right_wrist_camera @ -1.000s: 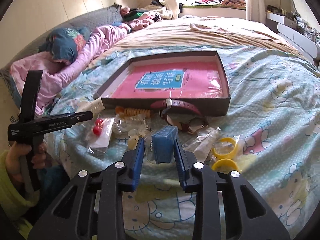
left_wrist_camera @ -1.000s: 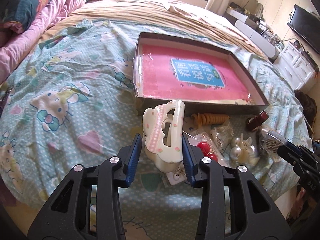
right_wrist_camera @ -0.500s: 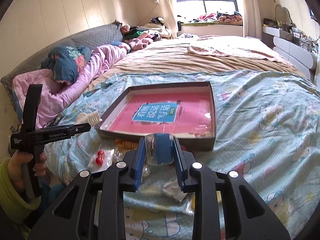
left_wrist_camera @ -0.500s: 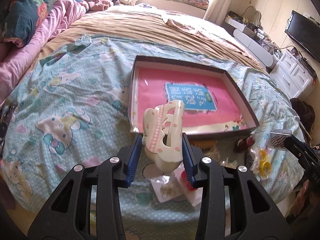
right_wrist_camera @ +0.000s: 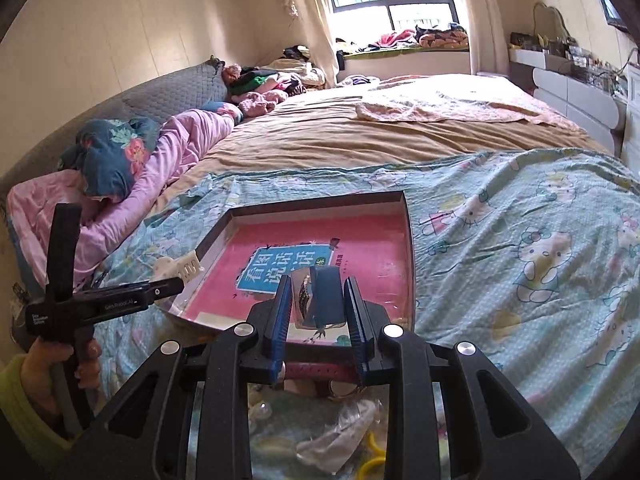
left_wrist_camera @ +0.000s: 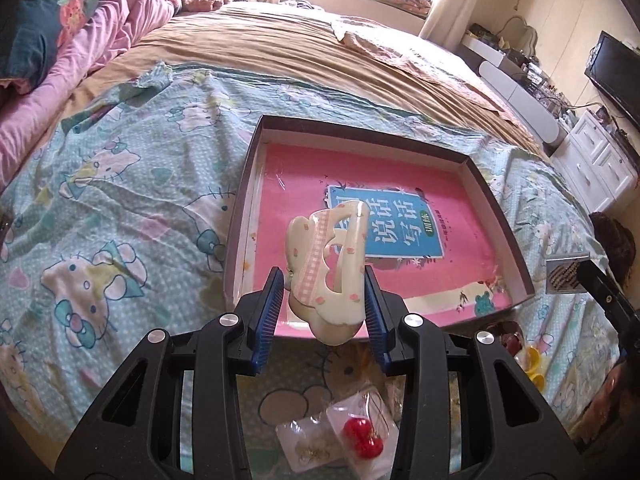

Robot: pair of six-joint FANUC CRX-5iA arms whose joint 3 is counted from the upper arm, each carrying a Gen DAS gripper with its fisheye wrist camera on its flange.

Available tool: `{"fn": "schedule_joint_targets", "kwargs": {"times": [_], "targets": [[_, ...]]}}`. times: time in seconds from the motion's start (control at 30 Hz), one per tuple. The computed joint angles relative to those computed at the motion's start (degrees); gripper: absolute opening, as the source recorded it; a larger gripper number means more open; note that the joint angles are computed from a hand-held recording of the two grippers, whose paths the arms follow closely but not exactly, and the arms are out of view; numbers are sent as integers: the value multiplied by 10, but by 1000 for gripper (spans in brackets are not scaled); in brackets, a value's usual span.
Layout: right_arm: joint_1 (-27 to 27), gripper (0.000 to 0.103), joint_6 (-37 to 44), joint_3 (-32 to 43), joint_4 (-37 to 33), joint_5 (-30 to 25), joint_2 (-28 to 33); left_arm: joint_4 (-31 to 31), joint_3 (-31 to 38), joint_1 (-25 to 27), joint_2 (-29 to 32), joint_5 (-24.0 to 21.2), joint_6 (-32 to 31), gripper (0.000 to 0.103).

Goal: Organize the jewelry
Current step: 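Carry the claw clip into the pink tray with the left tool while the right carries the box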

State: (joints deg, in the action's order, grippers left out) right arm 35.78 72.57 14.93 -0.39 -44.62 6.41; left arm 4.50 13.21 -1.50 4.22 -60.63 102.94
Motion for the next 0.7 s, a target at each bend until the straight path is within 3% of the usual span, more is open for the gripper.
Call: {"fn": "schedule_joint_targets", "kwargs": {"times": [0.13,0.53,0.7], "targets": [[-1,25,6,23,-9,-9,26,-12,18,-4,18,-1,8,31],[-46,25,32,137,-145,-107,105,1,25,-7,48,7,-14,31],[-51,25,15,149,-148,-121,115,4,22,-5,49,8,-24,30]]}}
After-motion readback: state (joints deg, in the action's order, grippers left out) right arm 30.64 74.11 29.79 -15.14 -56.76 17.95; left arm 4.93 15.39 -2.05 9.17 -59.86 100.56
